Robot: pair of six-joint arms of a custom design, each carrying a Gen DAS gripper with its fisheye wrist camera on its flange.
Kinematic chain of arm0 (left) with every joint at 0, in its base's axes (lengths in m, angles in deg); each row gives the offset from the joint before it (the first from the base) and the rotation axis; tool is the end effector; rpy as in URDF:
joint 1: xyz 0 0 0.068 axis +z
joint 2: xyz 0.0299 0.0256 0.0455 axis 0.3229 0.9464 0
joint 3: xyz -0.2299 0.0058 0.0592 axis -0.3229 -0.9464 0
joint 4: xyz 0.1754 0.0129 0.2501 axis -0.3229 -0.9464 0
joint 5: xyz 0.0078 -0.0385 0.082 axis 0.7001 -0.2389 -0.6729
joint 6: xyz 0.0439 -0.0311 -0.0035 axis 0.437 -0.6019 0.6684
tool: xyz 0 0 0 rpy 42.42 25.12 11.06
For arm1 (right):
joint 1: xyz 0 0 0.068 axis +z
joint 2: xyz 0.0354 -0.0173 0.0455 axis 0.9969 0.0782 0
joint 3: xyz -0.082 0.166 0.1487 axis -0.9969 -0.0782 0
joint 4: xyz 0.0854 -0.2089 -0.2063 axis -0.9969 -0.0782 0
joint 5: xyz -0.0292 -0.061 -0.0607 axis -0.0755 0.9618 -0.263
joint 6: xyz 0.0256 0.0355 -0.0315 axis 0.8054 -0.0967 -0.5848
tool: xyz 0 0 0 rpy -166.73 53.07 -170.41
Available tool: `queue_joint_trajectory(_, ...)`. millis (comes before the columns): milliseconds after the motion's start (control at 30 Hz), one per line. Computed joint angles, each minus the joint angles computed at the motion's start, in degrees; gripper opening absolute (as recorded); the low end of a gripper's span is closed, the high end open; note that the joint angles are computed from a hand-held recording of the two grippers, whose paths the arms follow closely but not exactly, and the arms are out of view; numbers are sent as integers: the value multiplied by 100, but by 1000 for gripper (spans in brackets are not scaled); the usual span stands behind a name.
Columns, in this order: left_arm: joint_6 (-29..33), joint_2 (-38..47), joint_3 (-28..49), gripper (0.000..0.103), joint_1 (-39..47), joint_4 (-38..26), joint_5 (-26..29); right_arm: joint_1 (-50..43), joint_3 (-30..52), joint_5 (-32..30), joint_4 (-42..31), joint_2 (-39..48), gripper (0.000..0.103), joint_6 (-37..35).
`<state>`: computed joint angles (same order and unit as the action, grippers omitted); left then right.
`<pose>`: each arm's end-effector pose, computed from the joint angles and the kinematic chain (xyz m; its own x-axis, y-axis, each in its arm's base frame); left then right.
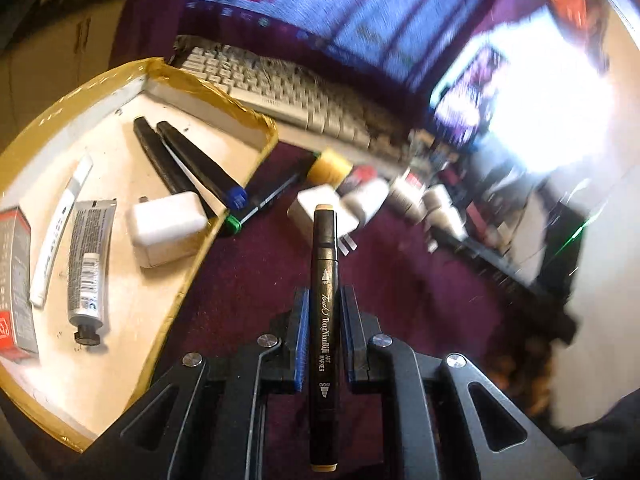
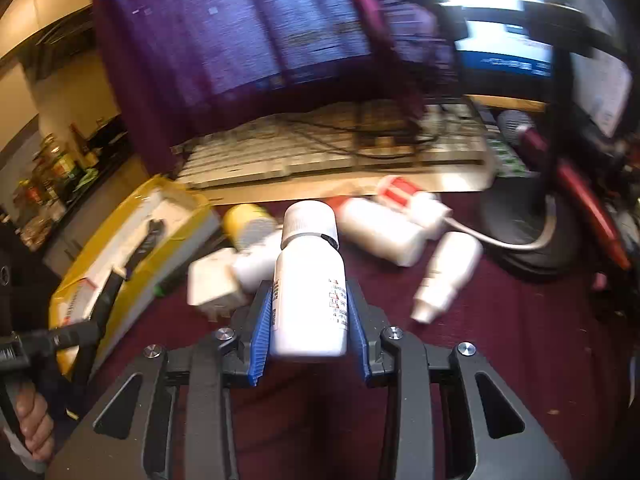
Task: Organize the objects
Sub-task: 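Carry the marker with the left tool while the right tool carries the bottle into the tray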
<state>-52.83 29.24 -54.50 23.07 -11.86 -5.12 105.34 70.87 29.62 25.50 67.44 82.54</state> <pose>0.1961 0.0022 0.0591 -0.7447 -0.4206 -0.5181 -0.1378 0.8566 -0.4972 0.3646 0.1464 0.0597 -0.6909 -0.2206 -0.6884 -0.5490 0.7796 0.3012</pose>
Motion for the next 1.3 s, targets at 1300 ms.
queue_joint_trajectory(1300, 396, 4016, 2409, 12, 2692, 910, 207, 1971, 5442, 139, -3080, 3403, 32, -565)
